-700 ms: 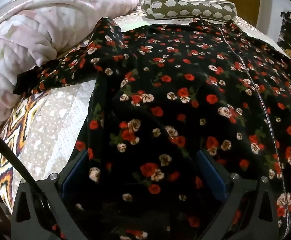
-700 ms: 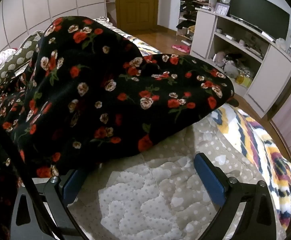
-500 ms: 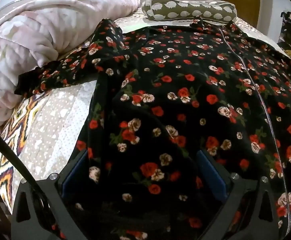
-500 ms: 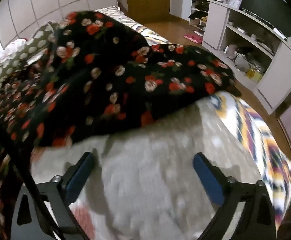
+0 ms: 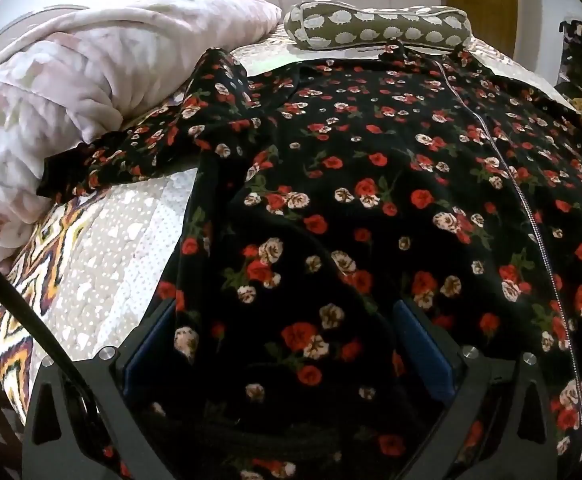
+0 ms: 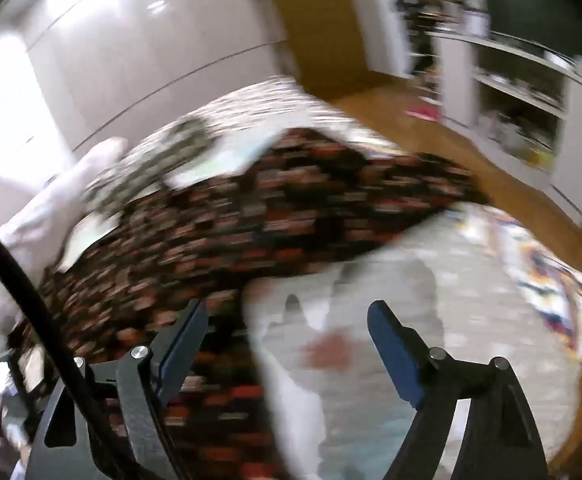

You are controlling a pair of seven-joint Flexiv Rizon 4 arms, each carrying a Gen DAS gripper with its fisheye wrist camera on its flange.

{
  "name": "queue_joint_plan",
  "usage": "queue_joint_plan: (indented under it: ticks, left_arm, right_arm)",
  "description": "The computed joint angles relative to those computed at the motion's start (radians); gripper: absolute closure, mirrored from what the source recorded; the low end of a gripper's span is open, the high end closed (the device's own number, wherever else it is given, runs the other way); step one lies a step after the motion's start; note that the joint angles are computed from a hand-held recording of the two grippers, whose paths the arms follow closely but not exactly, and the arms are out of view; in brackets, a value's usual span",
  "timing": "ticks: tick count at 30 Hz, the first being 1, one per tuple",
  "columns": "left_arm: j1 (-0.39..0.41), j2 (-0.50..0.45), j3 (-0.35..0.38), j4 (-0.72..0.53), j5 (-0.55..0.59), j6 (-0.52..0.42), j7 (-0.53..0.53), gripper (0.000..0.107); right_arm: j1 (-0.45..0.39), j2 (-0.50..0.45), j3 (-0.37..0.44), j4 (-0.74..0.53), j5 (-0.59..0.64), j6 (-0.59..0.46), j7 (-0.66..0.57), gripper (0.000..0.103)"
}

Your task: Fold large clothes

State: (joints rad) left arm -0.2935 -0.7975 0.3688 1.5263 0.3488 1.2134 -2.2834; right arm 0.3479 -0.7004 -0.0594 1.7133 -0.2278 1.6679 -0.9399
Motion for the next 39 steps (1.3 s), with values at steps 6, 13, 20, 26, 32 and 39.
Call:
queue_joint_plan:
  ticks: [6, 13, 20, 26, 32, 39]
  left_arm:
    - [0.008, 0.000, -0.008, 0.015, -0.007, 0.030, -0.006, 0.004]
    - [0.014, -0.006, -0.008, 0.035, -0.045, 0.074, 0.010, 0.004]
    - [-0.001, -0.010, 0.008, 0.040, -0.065, 0.080, 0.018, 0.004]
    - [-0.009, -0.013, 0.017, 0.042, -0.073, 0.083, 0.023, 0.004]
    - [-0.019, -0.017, 0.026, 0.022, -0.078, 0.038, 0.016, 0.004]
    - [-0.004, -0.019, 0.005, 0.000, -0.056, 0.006, 0.000, 0.004]
  right_arm:
    - [0.093, -0.108, 0.048, -0.157, -0.097, -0.083, -0.069, 0.018]
    - [0.198, -0.244, -0.032, -0.302, -0.144, -0.166, -0.047, 0.018]
    - [0.208, -0.290, -0.059, -0.316, -0.154, -0.175, -0.007, 0.018]
    - [0.256, -0.309, -0.139, -0.304, -0.158, -0.127, 0.043, 0.016]
    - [0.227, -0.316, -0.094, -0.327, -0.165, -0.158, 0.029, 0.011]
    - [0.216, -0.316, -0.077, -0.326, -0.174, -0.155, 0.015, 0.004]
